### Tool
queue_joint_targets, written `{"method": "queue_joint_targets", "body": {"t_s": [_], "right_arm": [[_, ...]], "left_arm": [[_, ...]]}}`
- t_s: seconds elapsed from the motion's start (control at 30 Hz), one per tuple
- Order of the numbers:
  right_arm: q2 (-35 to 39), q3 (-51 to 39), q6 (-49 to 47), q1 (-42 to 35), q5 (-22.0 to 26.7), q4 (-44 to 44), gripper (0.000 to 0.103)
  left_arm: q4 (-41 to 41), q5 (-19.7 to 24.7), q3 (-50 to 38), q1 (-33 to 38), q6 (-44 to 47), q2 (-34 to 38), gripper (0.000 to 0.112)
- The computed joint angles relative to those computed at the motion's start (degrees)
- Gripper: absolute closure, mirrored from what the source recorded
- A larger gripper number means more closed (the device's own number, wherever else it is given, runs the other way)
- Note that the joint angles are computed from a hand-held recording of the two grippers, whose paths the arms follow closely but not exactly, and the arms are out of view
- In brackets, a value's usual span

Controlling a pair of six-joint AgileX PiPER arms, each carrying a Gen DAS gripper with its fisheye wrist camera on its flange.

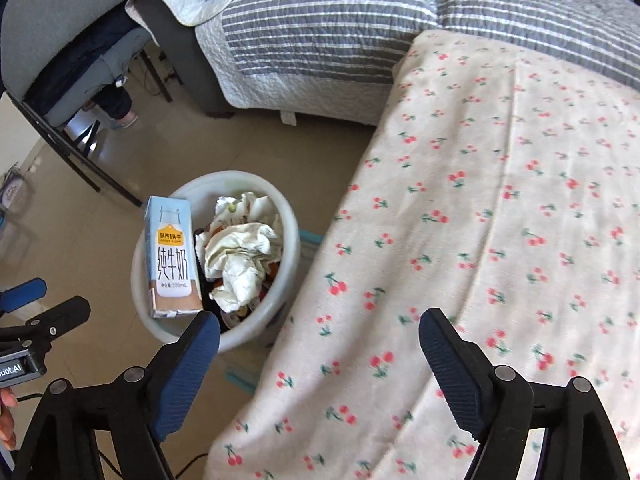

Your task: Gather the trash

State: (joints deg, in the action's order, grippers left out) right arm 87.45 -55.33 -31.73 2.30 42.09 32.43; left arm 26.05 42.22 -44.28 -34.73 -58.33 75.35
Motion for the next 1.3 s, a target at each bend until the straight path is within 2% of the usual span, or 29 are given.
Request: {"method": "queue_joint_targets", "body": {"t_s": [0.13,0.3,0.53,0.63,0.7,0.83,0.9,1.3], "right_arm": [[-9.2,4.1,-5.7,-8.0,4.9,-0.8,0.007],[-19.0,8.6,-16.6,-20.8,11.7,-0.1,0.006],[-26.9,13.6,-34.2,-44.7,20.0,5.6,0.003],[-28.4,15.7,-38.9,-51.9,20.7,6.9,0.003],[-29.7,18.0,-42.0,-56.4,19.3,8.5,0.001],[-30.2,22.6,-40.4,-56.7,11.7,7.6,0.001],[-29.3,23.3,-38.7,-56.1,9.5,6.6,0.001],[-34.3,25.0,-44.3,-61.2,12.9,12.5,0.001]], "left_arm": [[7.4,6.8,-3.1,-13.4,-12.9,0.9,0.015],[14.2,13.6,-6.3,-26.3,-24.7,4.3,0.015],[17.3,20.9,-9.3,-36.4,-35.5,9.1,0.015],[19.3,23.7,-10.4,-39.9,-40.4,11.2,0.015],[20.0,24.6,-11.4,-41.0,-41.3,13.0,0.015],[20.1,23.8,-12.3,-41.6,-41.9,14.5,0.015],[20.5,24.0,-12.8,-42.2,-42.2,15.2,0.015],[21.2,25.3,-13.1,-44.4,-43.9,16.2,0.015]]}}
